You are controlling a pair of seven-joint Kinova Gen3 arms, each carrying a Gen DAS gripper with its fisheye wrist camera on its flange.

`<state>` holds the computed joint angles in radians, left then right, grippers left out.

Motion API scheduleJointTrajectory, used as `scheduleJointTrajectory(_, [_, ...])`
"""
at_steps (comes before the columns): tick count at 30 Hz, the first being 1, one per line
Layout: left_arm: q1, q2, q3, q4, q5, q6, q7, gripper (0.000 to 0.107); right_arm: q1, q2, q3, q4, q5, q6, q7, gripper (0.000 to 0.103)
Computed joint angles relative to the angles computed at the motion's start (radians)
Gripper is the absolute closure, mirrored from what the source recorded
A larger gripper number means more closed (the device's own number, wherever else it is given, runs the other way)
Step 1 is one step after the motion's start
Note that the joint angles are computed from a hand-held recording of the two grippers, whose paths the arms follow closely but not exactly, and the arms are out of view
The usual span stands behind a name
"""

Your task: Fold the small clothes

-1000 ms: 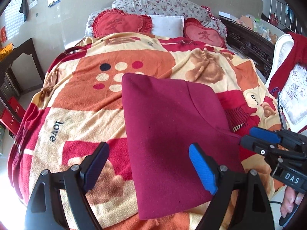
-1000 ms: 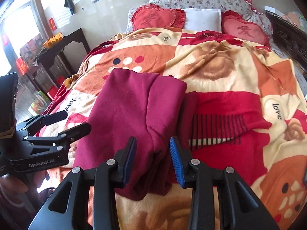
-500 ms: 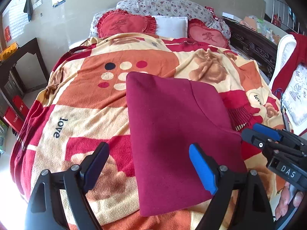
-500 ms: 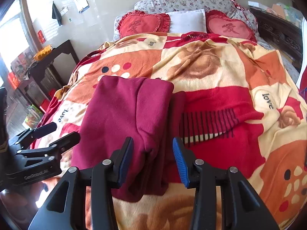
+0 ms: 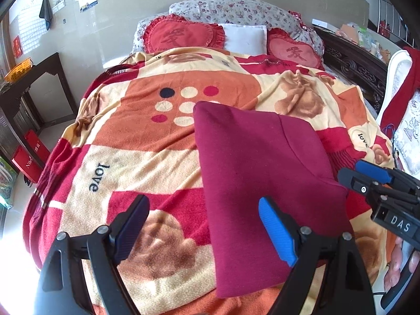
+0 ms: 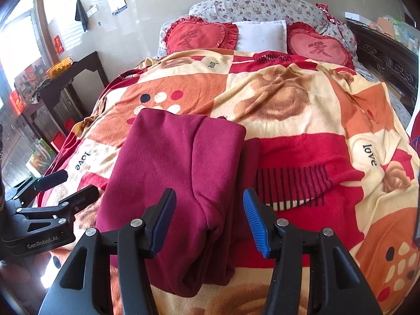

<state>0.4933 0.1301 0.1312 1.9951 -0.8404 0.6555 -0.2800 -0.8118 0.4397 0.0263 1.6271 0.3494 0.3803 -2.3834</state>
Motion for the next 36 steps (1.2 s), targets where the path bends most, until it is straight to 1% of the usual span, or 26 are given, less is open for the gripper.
scheduleJointTrajectory(4, [0.001, -0.005, -0.001, 0.007, -0.025, 0.008, 0.021, 0.019, 0.001, 0.005, -0.003, -0.009, -0.005, 0.003, -0.001, 0.065])
scheduleJointTrajectory(7, [-0.012, -0.006, -0.001, 0.013, -0.006, -0.014, 0.014, 0.019, -0.015, 0.013, 0.006, -0.02, 0.006, 0.022, -0.009, 0.065])
scheduleJointTrajectory(9, [-0.017, -0.004, -0.003, 0.015, 0.004, -0.024, 0.008, 0.019, -0.008, 0.017, -0.006, -0.026, 0.004, 0.035, 0.0, 0.065])
scheduleJointTrajectory(13, [-0.03, -0.003, -0.007, 0.015, 0.04, -0.052, -0.016, 0.019, -0.036, 0.015, 0.017, -0.027, 0.036, 0.053, -0.026, 0.065])
scheduleJointTrajectory(15, [-0.034, -0.001, -0.009, 0.013, 0.059, -0.064, -0.032, 0.019, -0.025, 0.014, 0.006, -0.027, 0.037, 0.057, -0.027, 0.065])
scheduleJointTrajectory(23, [-0.014, 0.007, -0.018, 0.008, 0.048, -0.059, -0.023, 0.019, -0.004, 0.011, -0.018, -0.025, 0.028, 0.058, -0.023, 0.065])
scheduleJointTrajectory(31, [-0.012, 0.004, -0.02, 0.01, 0.046, -0.058, -0.014, 0.019, -0.025, 0.005, -0.008, -0.021, 0.045, 0.059, -0.042, 0.065])
scheduleJointTrajectory(36, [-0.009, 0.0, -0.015, 0.014, 0.04, -0.05, -0.002, 0.019, -0.023, 0.003, -0.014, -0.021, 0.044, 0.062, -0.045, 0.065])
